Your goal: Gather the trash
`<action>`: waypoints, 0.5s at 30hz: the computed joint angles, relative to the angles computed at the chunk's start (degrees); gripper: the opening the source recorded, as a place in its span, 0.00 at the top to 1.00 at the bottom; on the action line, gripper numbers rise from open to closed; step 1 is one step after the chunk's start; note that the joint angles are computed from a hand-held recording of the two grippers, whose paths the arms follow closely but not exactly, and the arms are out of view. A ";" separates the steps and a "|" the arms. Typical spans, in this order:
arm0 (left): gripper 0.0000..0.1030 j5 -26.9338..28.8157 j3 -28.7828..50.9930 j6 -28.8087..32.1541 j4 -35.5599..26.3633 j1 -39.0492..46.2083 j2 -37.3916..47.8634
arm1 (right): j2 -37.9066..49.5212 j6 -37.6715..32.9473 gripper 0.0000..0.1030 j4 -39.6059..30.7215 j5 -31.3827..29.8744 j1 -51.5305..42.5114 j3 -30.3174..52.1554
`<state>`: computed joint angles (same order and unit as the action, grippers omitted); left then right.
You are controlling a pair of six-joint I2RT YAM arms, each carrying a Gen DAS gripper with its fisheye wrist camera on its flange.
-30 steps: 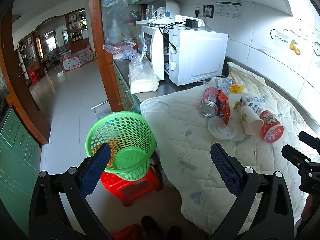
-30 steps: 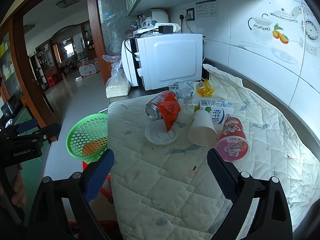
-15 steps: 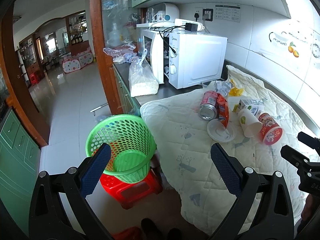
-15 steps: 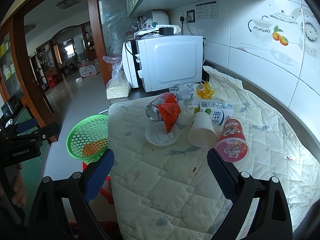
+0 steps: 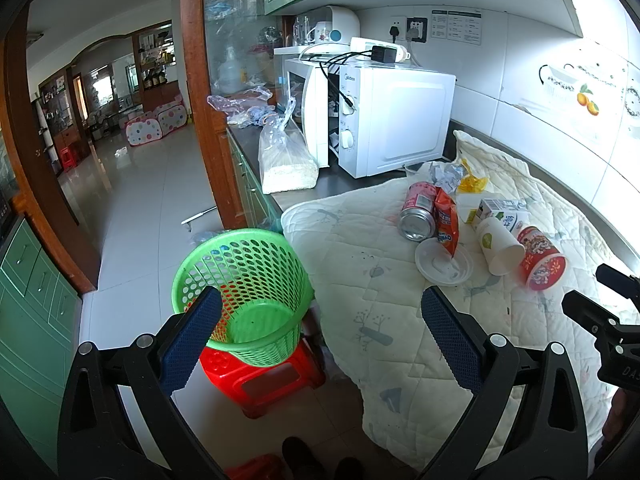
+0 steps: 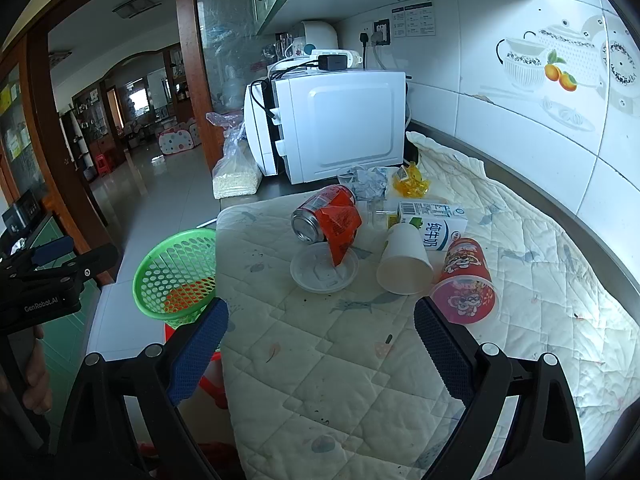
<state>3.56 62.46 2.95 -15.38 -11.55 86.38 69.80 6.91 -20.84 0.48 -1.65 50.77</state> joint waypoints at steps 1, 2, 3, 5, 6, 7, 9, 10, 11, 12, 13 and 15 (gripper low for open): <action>0.05 -0.04 -0.06 -0.02 0.04 -0.03 -0.05 | -0.11 0.05 0.12 -0.03 0.02 0.05 -0.10; 0.05 -0.01 -0.07 -0.01 0.07 0.00 -0.03 | -0.03 0.07 0.12 -0.07 0.06 0.07 -0.02; 0.05 0.04 -0.05 -0.01 0.07 0.02 0.03 | 0.02 0.04 0.12 -0.10 0.12 0.12 0.04; 0.05 0.00 -0.06 -0.05 -0.01 0.00 -0.02 | -0.06 0.04 0.12 -0.03 -0.02 0.03 -0.05; 0.05 0.00 -0.06 -0.05 -0.01 0.00 -0.02 | 0.02 0.05 0.12 -0.08 0.03 0.05 0.04; 0.05 0.07 0.02 -0.02 -0.07 0.00 0.03 | -0.12 -0.01 0.12 -0.04 0.05 0.05 -0.12; 0.05 0.03 0.04 -0.04 -0.08 -0.01 0.03 | -0.14 -0.03 0.12 -0.03 0.08 0.02 -0.15; 0.05 0.07 0.10 0.02 -0.15 0.02 0.09 | -0.03 -0.03 0.12 -0.06 0.07 -0.02 -0.04; 0.05 0.07 0.11 0.05 -0.18 0.03 0.10 | -0.13 0.04 0.12 -0.01 0.01 0.00 -0.16; 0.05 0.07 0.07 0.05 -0.12 -0.02 0.20 | -0.15 0.06 0.12 -0.02 0.07 0.04 -0.20; 0.05 0.12 0.11 0.12 -0.13 0.03 0.28 | 0.01 0.09 0.12 -0.13 0.09 0.02 -0.06; 0.05 0.15 0.31 0.03 -0.19 -0.04 0.67 | 0.14 -0.05 0.12 -0.09 0.07 -0.45 -0.19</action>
